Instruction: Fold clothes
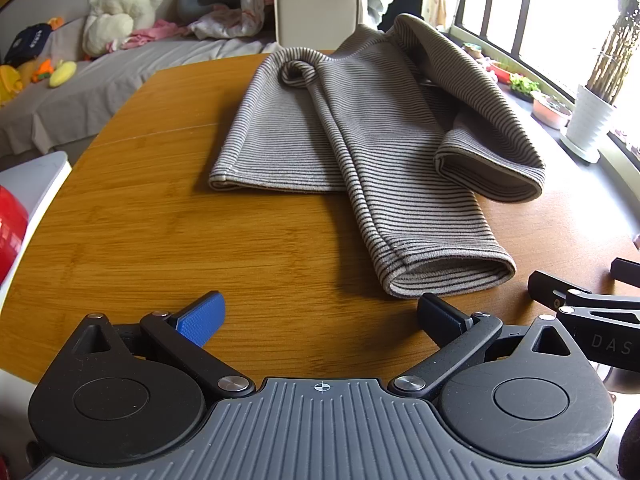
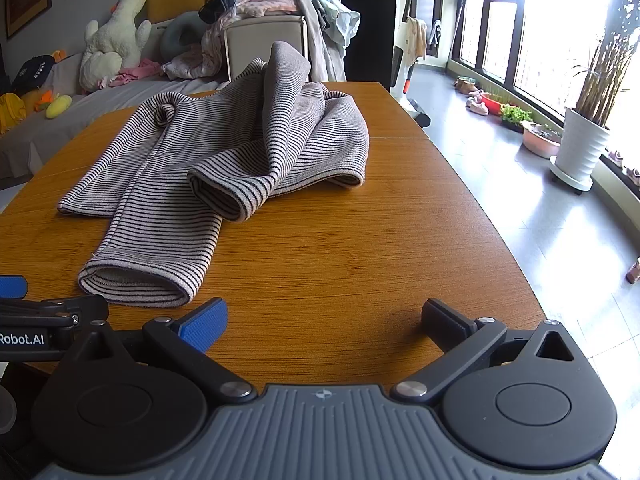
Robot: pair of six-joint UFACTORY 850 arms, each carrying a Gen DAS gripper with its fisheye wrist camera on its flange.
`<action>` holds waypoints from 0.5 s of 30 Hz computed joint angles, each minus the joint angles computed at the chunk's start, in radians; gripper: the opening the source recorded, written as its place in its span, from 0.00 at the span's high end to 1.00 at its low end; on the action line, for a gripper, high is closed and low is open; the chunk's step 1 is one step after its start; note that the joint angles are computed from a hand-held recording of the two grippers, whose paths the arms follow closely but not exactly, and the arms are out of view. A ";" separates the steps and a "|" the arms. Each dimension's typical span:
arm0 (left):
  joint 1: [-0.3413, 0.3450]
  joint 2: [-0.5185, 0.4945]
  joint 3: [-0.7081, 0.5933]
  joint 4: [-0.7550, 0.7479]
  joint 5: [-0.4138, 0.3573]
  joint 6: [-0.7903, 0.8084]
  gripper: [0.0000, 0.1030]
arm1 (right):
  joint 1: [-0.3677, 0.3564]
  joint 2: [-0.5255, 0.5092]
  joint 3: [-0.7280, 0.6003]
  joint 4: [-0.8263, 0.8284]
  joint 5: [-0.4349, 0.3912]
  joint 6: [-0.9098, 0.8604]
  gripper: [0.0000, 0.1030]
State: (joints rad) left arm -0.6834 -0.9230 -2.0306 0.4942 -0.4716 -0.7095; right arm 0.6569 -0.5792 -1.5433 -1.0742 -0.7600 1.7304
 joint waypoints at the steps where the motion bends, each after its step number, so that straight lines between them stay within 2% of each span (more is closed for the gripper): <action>1: 0.000 0.000 0.000 0.000 0.000 0.000 0.00 | 0.000 0.000 0.000 0.000 0.000 0.000 0.00; 15: -0.001 -0.004 -0.008 0.003 -0.006 -0.003 0.00 | 0.003 0.004 0.006 -0.010 0.000 0.007 0.00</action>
State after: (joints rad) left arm -0.6849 -0.9266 -2.0382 0.4972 -0.4777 -0.7122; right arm 0.6599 -0.5754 -1.5371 -1.0842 -0.7595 1.7375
